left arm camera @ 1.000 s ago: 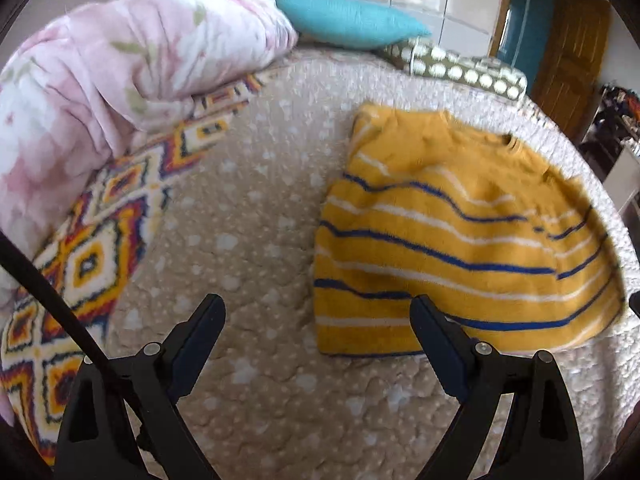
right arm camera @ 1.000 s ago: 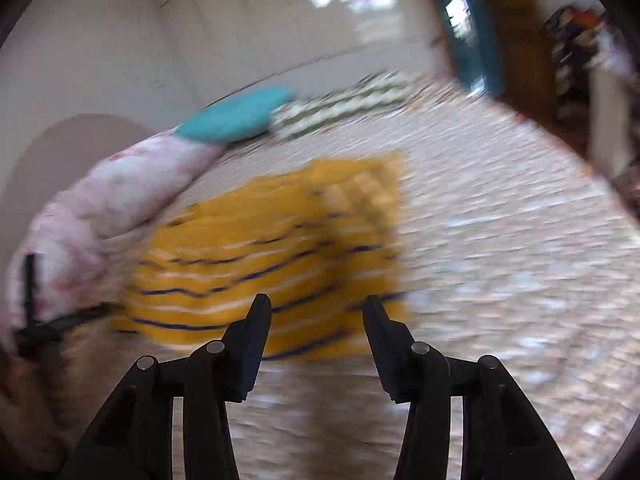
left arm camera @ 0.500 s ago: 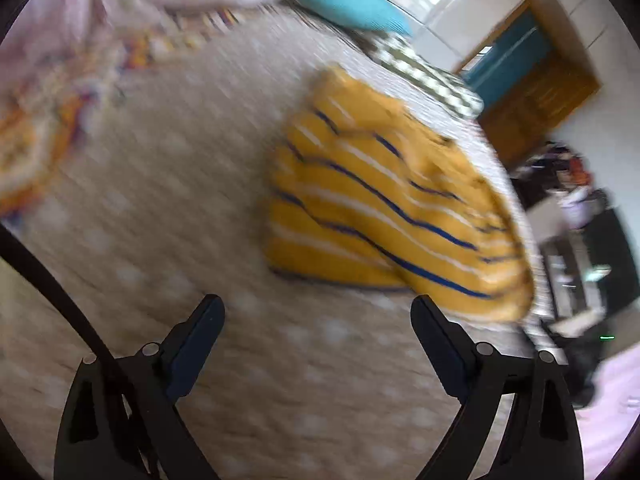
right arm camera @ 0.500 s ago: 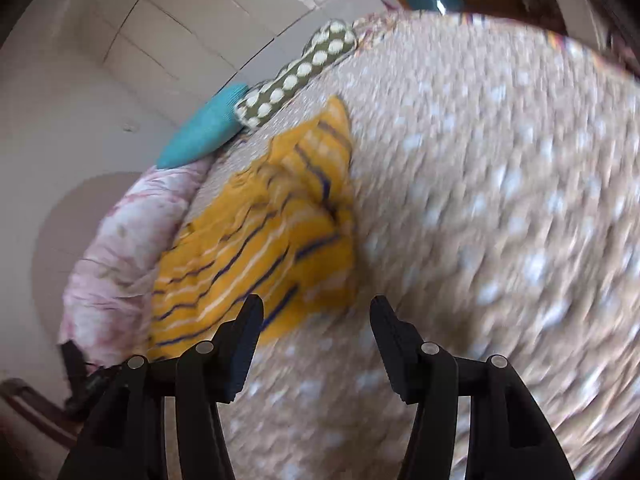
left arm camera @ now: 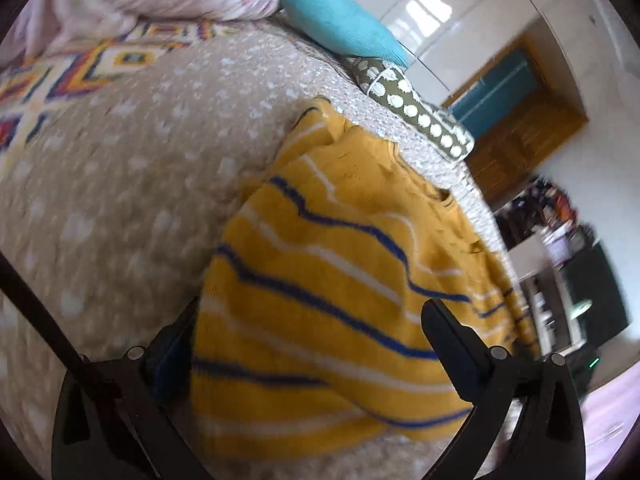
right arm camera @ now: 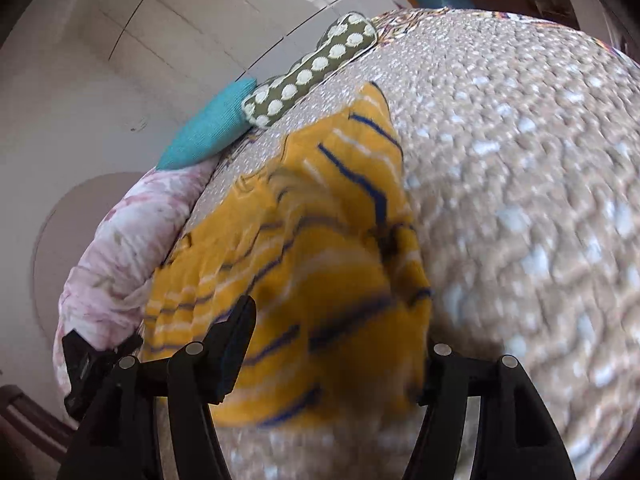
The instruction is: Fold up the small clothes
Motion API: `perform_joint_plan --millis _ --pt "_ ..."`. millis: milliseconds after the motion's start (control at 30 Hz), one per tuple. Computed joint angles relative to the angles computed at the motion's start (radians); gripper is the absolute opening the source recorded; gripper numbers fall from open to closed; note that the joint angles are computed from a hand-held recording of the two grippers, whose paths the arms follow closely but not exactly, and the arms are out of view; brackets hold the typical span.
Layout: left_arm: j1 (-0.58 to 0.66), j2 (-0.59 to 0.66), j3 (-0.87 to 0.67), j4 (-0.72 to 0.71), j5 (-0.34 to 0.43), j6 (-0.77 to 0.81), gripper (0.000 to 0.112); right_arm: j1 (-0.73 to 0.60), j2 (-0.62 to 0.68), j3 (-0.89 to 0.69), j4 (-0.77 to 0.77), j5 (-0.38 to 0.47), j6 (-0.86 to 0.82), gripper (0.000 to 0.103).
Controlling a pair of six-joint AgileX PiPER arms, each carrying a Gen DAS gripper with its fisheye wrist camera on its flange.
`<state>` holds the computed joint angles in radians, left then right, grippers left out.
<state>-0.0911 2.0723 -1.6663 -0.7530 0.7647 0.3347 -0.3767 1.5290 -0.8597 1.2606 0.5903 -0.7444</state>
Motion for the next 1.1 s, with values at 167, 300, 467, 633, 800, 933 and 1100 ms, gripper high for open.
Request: perform_joint_plan --millis 167,300,467,633,800,933,1100 --pt "-0.095 0.010 -0.041 0.274 -0.074 -0.182 0.103 0.043 0.079 -0.075 0.010 -0.061 0.019 0.069" --pt "-0.105 0.023 -0.065 0.324 -0.076 -0.266 0.102 0.078 0.087 -0.105 -0.103 -0.121 0.155 0.044" --pt "-0.138 0.014 -0.155 0.452 0.071 -0.417 0.024 -0.004 0.071 -0.074 0.014 0.021 0.082 0.020" --pt "-0.151 -0.116 -0.068 0.436 0.118 -0.408 0.021 -0.113 0.001 0.013 0.053 0.207 0.013 0.019" --pt "-0.167 -0.324 0.205 0.396 0.095 -0.371 0.023 -0.276 -0.153 0.162 -0.024 0.415 -0.040 0.015" --pt "-0.165 -0.454 0.403 0.466 0.047 -0.376 0.041 -0.454 -0.311 0.274 -0.154 0.579 -0.070 0.015" --pt "-0.194 -0.579 0.541 0.637 -0.052 -0.464 0.064 -0.470 -0.570 0.290 -0.363 0.561 0.013 0.045"
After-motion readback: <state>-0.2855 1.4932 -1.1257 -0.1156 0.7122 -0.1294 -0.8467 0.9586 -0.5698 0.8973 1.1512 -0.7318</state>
